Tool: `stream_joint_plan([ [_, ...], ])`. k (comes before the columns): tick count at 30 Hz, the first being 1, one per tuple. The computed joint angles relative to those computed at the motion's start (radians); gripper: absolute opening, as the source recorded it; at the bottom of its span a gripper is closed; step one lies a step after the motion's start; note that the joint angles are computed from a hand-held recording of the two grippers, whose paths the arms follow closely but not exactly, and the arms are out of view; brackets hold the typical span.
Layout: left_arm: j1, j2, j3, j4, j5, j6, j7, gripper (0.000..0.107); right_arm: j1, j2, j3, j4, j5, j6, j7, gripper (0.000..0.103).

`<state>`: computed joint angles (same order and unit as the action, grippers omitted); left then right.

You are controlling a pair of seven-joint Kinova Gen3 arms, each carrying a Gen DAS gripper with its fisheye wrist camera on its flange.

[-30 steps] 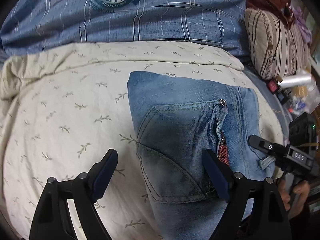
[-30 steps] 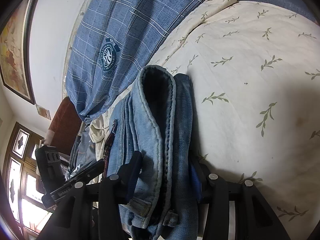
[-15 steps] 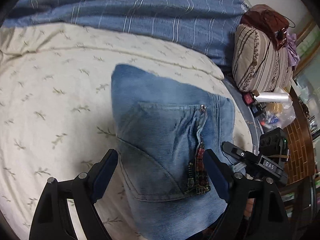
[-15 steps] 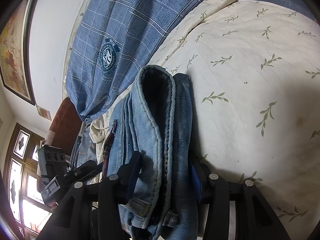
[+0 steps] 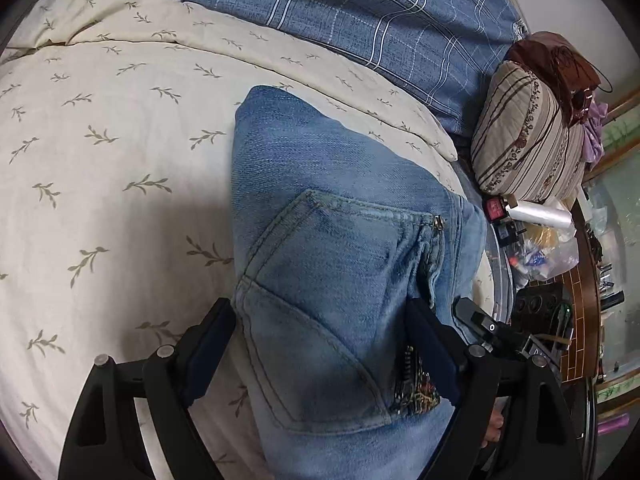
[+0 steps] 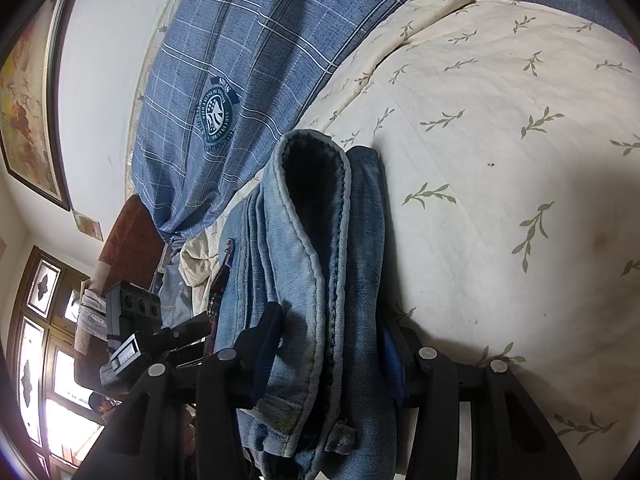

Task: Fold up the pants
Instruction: 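Hold both open grippers on the folded jeans, pressing the pocket side flat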

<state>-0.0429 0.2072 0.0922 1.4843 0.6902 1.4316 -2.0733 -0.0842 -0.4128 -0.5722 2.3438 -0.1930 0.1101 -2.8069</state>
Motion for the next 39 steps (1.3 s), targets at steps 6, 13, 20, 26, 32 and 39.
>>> stream_joint_plan([
  [6,0.014,-0.004,0.006,0.026,0.023,-0.043,0.003,0.087,0.037,0.014,-0.037,-0.027,0.026,0.02,0.009,0.052],
  [13,0.029,-0.035,0.004,0.044,0.003,-0.083,0.011,0.082,0.173,0.009,-0.175,-0.119,0.133,0.152,-0.018,0.044],
  [20,0.076,-0.127,0.003,0.068,-0.052,-0.159,-0.019,0.06,0.276,-0.013,-0.299,-0.194,0.263,0.259,-0.071,0.039],
  [26,0.103,-0.177,-0.01,0.068,-0.108,-0.196,-0.003,0.055,0.31,-0.029,-0.358,-0.235,0.322,0.293,-0.076,0.038],
  [32,0.104,-0.229,-0.035,0.071,-0.149,-0.22,0.008,0.055,0.417,-0.016,-0.497,-0.326,0.383,0.359,-0.041,0.038],
  [39,0.104,-0.281,-0.053,0.063,-0.187,-0.275,0.032,0.055,0.533,-0.023,-0.575,-0.375,0.369,0.307,0.038,0.038],
])
